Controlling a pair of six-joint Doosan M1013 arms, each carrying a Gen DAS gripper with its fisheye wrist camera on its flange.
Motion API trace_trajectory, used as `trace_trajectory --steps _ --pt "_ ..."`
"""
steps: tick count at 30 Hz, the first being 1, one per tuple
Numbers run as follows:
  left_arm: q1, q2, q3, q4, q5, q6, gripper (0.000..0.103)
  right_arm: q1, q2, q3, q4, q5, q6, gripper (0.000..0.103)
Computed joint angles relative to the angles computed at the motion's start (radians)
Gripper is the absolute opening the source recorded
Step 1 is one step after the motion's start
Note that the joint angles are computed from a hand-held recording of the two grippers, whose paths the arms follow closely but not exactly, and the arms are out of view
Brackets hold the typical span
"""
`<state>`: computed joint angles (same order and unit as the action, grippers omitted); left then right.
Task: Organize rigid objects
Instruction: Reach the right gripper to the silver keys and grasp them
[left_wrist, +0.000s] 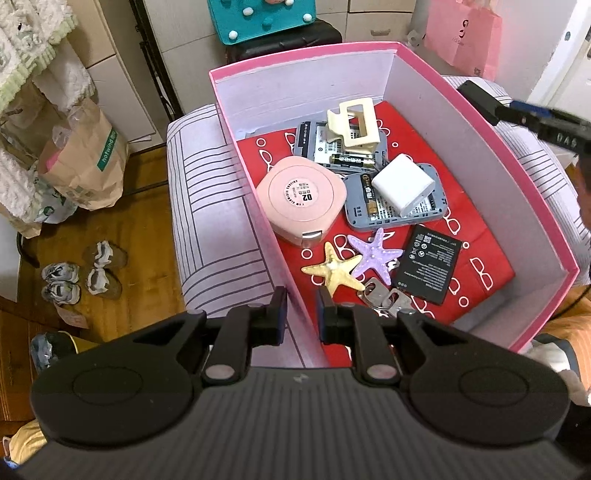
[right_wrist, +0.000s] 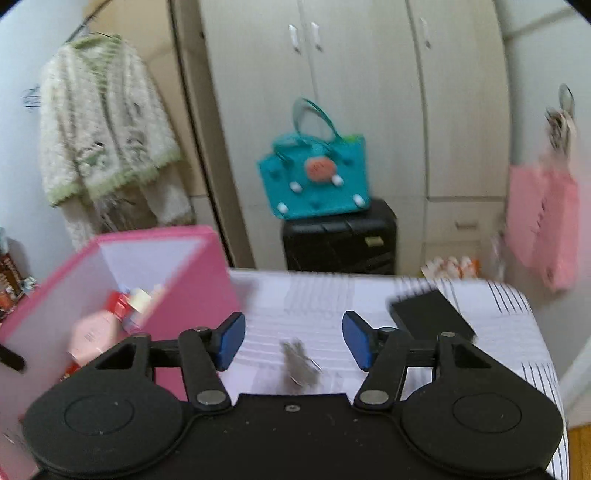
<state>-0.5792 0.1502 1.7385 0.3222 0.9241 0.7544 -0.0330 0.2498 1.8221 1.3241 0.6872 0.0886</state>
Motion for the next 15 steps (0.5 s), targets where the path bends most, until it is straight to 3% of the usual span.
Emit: trace_trajectory --steps 2,6,12,15 --pt "-0.001 0.001 0.002 0.004 0.001 -0.001 0.015 -0.021 0.009 0.014 0.065 0.044 -0.083 0.050" --pt "-0.002 0.000 0.003 0.009 -0.001 0.002 0.015 -0.014 0.017 0.010 0.007 0.070 -0.117 0.041" --pt "0.001 -0.004 0.008 0.002 -0.013 -0.002 0.015 0.035 0.025 0.036 0.014 -0.015 -0.225 0.046" --pt "0.001 -0.006 0.012 0.002 -0.020 -0.003 0.015 0.072 0.035 0.028 -0.043 -0.104 -0.160 0.046"
